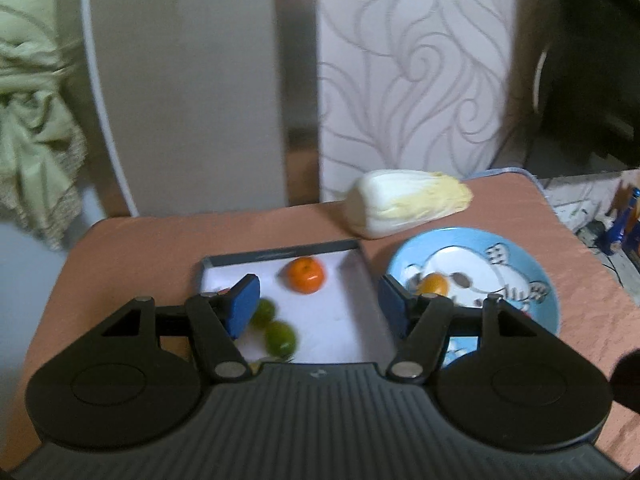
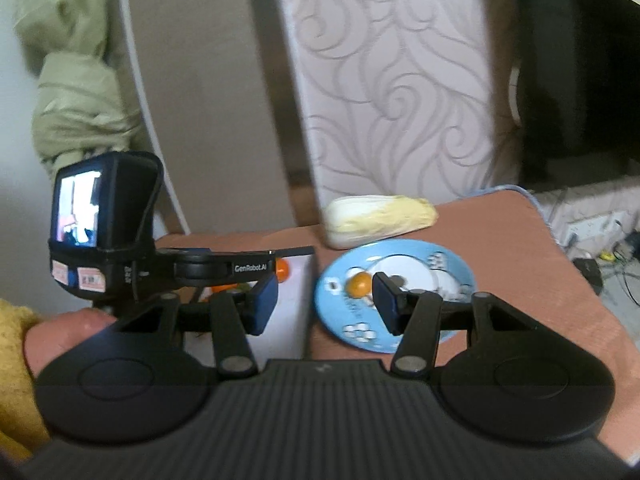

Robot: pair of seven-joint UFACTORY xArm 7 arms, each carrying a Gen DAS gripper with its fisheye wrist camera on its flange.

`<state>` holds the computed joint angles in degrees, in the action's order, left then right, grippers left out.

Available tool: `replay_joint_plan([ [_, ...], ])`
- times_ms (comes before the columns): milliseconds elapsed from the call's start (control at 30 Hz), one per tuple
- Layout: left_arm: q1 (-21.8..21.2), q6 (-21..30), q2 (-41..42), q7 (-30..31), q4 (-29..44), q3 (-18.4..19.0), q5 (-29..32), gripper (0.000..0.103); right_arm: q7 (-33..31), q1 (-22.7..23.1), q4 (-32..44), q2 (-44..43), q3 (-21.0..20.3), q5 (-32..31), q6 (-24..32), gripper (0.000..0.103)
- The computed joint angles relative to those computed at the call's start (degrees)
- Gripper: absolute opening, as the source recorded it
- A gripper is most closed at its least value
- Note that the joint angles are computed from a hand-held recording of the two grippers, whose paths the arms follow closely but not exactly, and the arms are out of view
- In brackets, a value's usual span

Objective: Organize fruits
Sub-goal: 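Grasp the large green lime in the tray with the right tool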

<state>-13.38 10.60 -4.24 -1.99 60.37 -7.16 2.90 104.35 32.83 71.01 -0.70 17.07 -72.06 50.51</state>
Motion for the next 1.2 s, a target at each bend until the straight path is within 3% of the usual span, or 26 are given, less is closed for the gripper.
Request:
replay_joint_plan([
  [233,0.3,-0.3,-4.1,4.1,-4.8,2.3,-4.1,0.071,-2.9,1.1,4.3,4.5,-1.6,0.6,-3.3,0.054],
  [400,-0.5,0.1,-6.8,8.7,-7.5,3.8,-8.1,0.071,-3.1,3.1,7.1,7.2,-2.8,1.4,-2.6,0.054],
  [567,-4.2,0.3,-8.9,18.3,-9.6,7.5,-15.9,0.071,-2.4,5.3,9.5,9.4,-4.0,1.2,-0.4,0.049],
  [633,-5.4,0.4,-9.5,22.4,-10.2,8.7,-18.7,0.071,-2.6,6.2,10.5,10.3,-4.3,1.8,0.7,0.040],
  [833,-7.6,2.8,-9.9,31.3,-10.6,11.0,-28.3,0.071,-5.6,7.2,12.5,11.9,-5.7,4.1,0.8,0.039],
  [1000,-4.2,1.1,-9.9,28.0,-11.8,7.3,-25.7,0.071,-8.1,5.3,12.1,12.6,-7.8,5.2,-4.1,0.039],
  [1200,1.6,-0.4,-9.1,14.0,-12.3,1.4,-14.4,0.071,-14.4,1.8,12.1,14.8,-9.5,8.3,-15.8,0.039],
])
